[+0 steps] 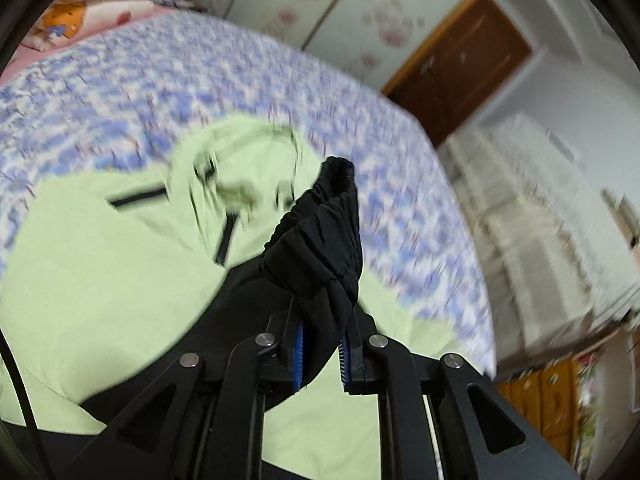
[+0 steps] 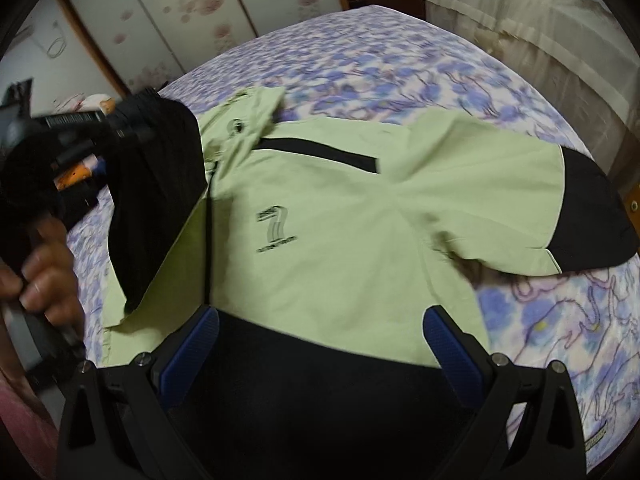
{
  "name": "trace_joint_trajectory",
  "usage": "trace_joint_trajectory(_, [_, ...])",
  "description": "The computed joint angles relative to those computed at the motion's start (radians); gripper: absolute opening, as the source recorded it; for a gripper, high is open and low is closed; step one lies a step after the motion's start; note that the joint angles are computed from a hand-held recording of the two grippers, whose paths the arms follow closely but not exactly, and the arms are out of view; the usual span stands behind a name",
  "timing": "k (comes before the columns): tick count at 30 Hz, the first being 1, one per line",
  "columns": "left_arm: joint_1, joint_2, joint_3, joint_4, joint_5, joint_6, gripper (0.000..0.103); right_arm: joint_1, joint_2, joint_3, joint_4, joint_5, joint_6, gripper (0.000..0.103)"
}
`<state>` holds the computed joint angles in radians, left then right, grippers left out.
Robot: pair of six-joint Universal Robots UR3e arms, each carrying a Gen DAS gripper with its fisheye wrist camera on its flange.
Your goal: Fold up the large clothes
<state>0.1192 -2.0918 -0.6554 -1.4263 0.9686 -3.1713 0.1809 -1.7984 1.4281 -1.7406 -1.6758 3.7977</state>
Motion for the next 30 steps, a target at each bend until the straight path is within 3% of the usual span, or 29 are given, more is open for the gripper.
trace_joint_trajectory(4, [-0.06,-0.042,-0.01,-0.05,0.042,0.022,0.026,-0.105,-0.091,0.13,-0.028,0.047,-0.057,0.102])
trace_joint_trajectory(10, [-0.102,-0.125,0.12,-0.183,0.084,0.087,0.062,-0.229,-0.172,0.258,-0.054,0.116,-0.117,0.102])
trace_joint_trajectory(12, [-0.11,-0.155,0.185,-0.221,0.115,0.1,0.08,-0.278,-0.191,0.291,-0.062,0.173,-0.143,0.099])
trace_joint_trajectory(14, [-0.117,-0.157,0.223,-0.225,0.166,0.122,0.085,-0.326,-0.197,0.313,-0.071,0.249,-0.167,0.091])
trace_joint_trajectory(19, [-0.094,-0.213,0.411,-0.358,0.285,0.162,0.086,-0.364,-0.135,0.32,-0.112,0.386,-0.192,0.078])
trace_joint_trajectory(24, [0.009,-0.039,0.089,-0.241,0.409,0.211,0.086,-0.384,-0.052,0.366,-0.2,0.556,-0.136,0.059])
trace_joint_trajectory(30, [0.196,0.109,-0.193,-0.161,0.518,0.249,0.086,-0.339,0.06,0.386,-0.308,0.617,0.026,0.036])
